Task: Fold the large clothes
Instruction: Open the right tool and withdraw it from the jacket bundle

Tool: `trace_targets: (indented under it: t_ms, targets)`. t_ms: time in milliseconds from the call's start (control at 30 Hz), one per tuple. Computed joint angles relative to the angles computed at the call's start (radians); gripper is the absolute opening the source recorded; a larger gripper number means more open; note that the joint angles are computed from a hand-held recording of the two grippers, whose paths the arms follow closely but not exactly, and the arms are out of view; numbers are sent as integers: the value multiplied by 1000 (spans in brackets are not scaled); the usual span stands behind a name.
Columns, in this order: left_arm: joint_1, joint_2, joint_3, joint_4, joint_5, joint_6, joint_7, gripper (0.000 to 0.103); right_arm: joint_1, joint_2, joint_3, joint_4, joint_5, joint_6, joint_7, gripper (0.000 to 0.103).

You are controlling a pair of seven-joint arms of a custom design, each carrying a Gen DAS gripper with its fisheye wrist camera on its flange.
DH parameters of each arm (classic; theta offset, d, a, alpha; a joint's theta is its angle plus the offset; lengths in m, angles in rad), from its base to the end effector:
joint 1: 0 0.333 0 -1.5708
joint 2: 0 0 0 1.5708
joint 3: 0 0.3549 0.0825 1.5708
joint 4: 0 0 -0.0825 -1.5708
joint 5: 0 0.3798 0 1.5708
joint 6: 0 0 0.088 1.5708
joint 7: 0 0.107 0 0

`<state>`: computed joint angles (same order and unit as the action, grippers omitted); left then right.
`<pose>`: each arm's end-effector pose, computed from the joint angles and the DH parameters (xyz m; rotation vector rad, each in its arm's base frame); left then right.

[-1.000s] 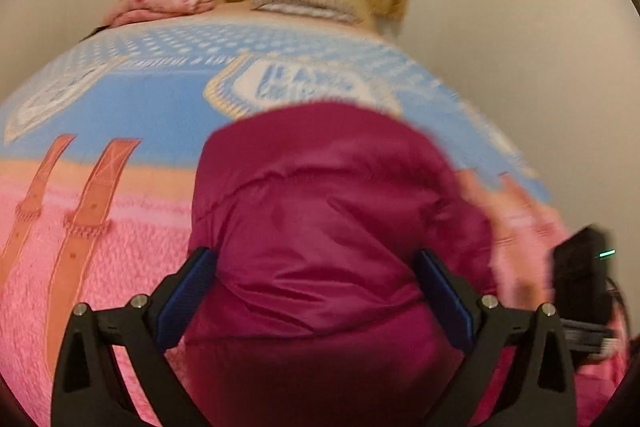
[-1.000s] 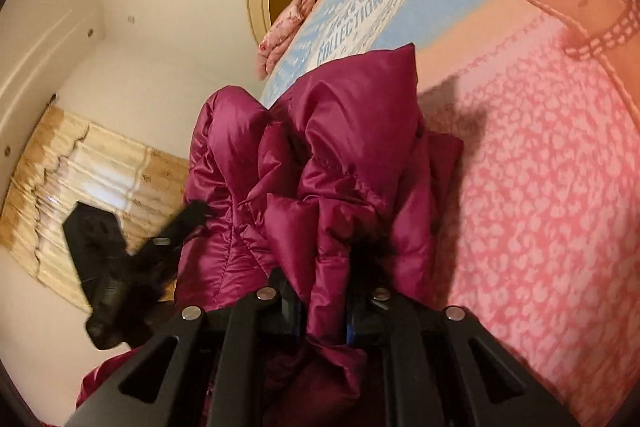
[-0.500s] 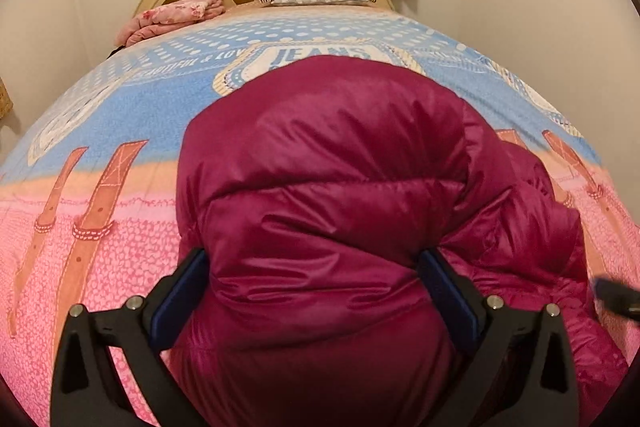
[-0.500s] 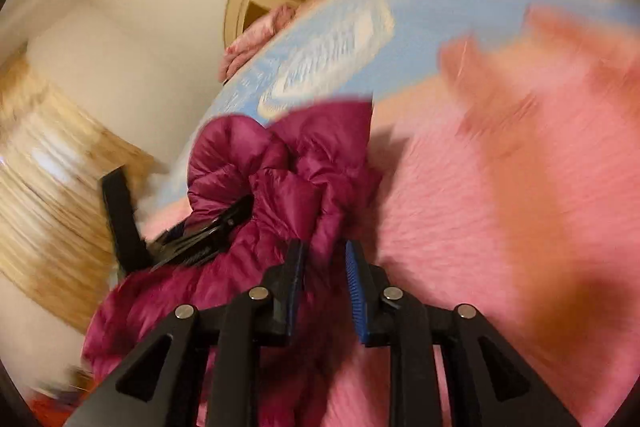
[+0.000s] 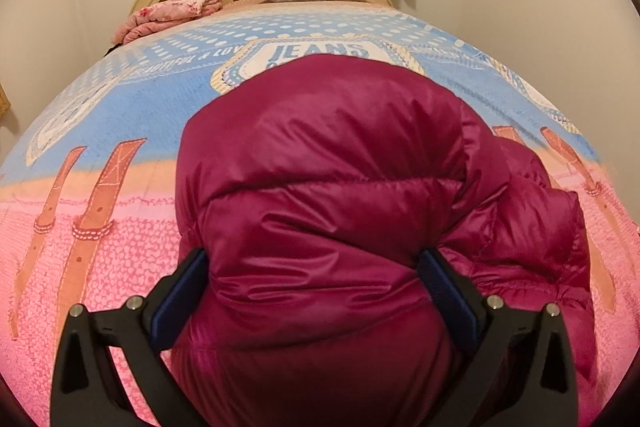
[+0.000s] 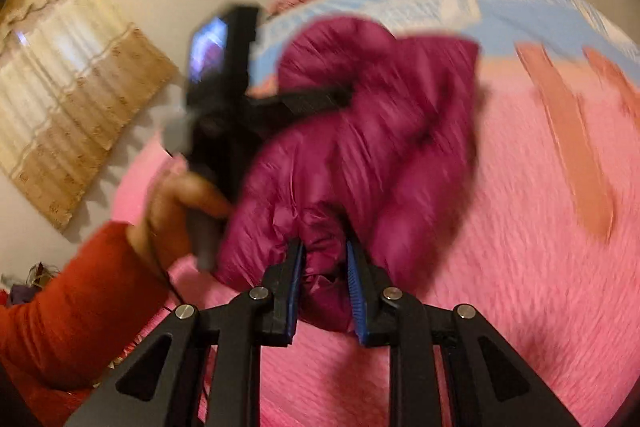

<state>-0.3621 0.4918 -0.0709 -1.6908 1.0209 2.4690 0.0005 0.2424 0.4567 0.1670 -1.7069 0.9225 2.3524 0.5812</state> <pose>0.6492 -0.2939 0.3784 -2.0630 1.3453 -0.5279 0.6450 0.2745 0.3919 -2.1748 0.9389 0.2795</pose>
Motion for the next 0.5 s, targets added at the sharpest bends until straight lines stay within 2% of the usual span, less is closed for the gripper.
trace_targets:
  t_ms: [100, 233, 333, 433, 500]
  targets:
    - [2, -7, -1, -11, 7, 19, -1, 103, 3, 29, 3, -10, 23, 32, 30, 19]
    - [14, -34, -6, -48, -1, 58, -25, 103, -9, 38, 24, -27, 76, 63, -14, 18]
    - [13, -82, -11, -97, 8, 78, -55, 103, -25, 33, 23, -35, 91, 36, -28, 18]
    - [1, -139, -14, -158, 56, 65, -116, 103, -24, 4, 13, -56, 78, 27, -41, 21]
    - [-6, -175, -23, -191, 86, 26, -152, 103, -31, -4, 1, -29, 42, -40, -4, 21]
